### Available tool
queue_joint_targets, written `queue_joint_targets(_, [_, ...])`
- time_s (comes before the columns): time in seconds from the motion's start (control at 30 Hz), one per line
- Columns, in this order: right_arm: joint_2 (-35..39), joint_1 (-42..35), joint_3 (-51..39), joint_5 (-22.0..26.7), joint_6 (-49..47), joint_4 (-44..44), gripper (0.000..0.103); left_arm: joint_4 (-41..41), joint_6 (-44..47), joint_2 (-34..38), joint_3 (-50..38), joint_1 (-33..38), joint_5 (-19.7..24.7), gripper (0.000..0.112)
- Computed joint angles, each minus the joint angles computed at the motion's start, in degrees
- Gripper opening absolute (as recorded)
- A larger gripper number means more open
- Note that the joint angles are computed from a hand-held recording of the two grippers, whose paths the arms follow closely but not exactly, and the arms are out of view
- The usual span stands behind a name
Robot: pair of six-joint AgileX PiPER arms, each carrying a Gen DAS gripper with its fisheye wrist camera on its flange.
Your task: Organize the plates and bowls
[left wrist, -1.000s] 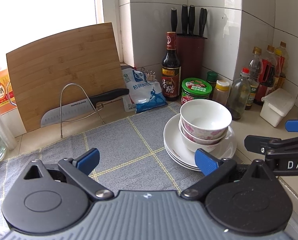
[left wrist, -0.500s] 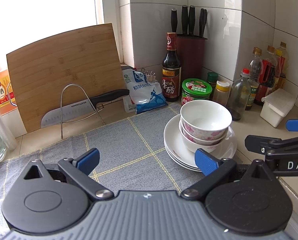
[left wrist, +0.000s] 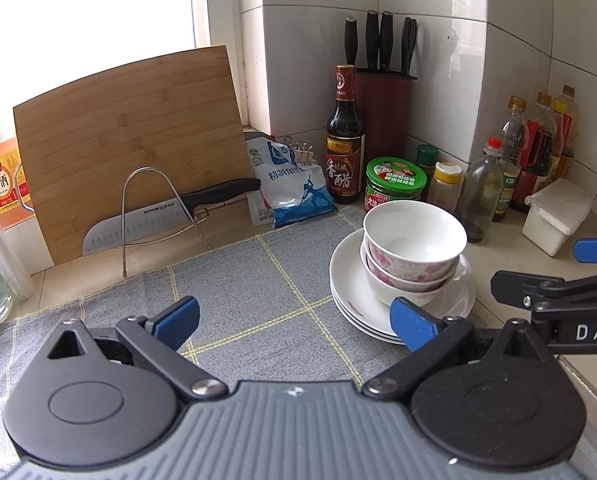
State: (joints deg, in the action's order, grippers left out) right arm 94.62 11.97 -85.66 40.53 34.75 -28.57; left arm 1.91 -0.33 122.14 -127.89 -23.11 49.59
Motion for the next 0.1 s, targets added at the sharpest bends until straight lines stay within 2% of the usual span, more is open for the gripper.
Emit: queue_joint_targets(0.1, [0.05,0.04,-0.13,0.14,-0.1,-0.02,0.103,-0.08,-0.1,0.82,-1.75,0.04,1.11,0.101])
